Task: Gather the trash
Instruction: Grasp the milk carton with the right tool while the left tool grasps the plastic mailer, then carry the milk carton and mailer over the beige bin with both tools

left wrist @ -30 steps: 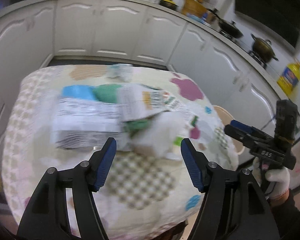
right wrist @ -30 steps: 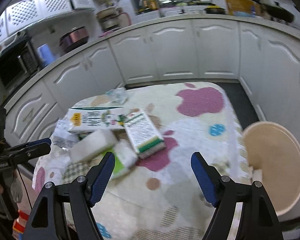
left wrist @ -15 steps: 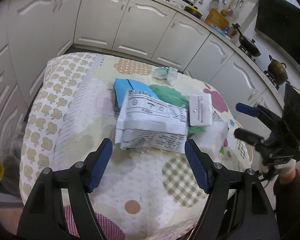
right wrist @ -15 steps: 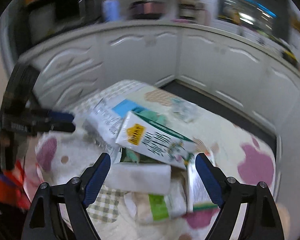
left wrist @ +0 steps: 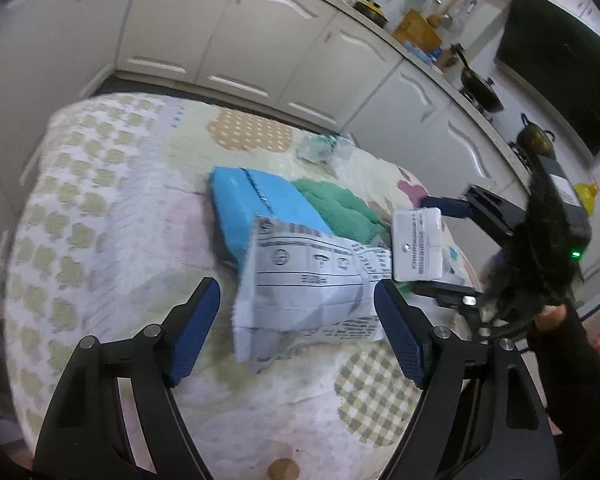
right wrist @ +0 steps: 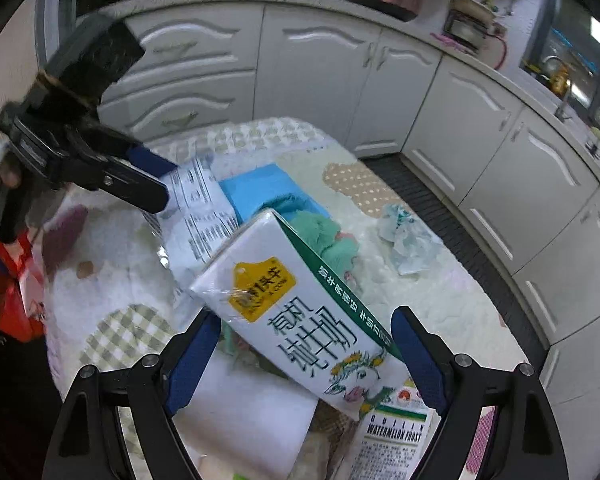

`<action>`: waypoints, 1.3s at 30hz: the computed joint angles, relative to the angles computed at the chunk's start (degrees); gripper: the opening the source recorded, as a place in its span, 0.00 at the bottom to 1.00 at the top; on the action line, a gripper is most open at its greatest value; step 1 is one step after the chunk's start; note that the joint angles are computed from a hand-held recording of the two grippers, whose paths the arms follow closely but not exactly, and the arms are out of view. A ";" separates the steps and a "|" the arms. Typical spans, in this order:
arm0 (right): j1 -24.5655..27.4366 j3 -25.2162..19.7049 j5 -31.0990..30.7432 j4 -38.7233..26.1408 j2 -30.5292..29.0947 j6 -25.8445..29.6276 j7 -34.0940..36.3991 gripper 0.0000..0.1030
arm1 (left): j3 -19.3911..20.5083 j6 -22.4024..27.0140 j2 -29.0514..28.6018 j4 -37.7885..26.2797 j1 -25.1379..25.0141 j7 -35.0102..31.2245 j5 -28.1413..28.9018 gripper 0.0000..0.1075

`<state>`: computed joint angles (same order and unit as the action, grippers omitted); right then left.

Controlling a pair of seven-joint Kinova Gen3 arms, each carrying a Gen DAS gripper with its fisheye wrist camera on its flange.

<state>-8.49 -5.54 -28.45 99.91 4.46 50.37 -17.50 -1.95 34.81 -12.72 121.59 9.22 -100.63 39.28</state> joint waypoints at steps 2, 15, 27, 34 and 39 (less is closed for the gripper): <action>-0.55 0.18 0.51 -0.63 1.22 -0.07 -0.90 0.82 | -1.08 1.22 1.48 -0.57 0.57 -2.41 2.21 0.73; 2.66 1.91 -8.80 3.79 -3.02 -1.62 2.12 0.50 | 2.74 0.41 -0.27 -1.28 -0.46 0.67 0.15 0.45; 5.63 5.19 -11.13 2.72 -3.67 9.01 -3.69 0.51 | 2.70 0.32 -4.58 -1.28 2.21 11.48 -6.59 0.35; 5.03 5.07 -6.94 4.93 -5.15 6.95 -7.15 0.55 | 3.69 -0.70 -5.08 -0.95 3.61 14.89 -8.00 0.33; 5.31 6.09 -9.05 6.59 -5.65 5.69 -7.51 0.49 | 4.63 -1.09 -5.27 -1.69 4.07 17.90 -10.39 0.32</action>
<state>-3.18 0.55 -37.50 106.50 -1.20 56.06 -25.01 2.69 33.73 -18.00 119.90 13.29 -82.72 28.89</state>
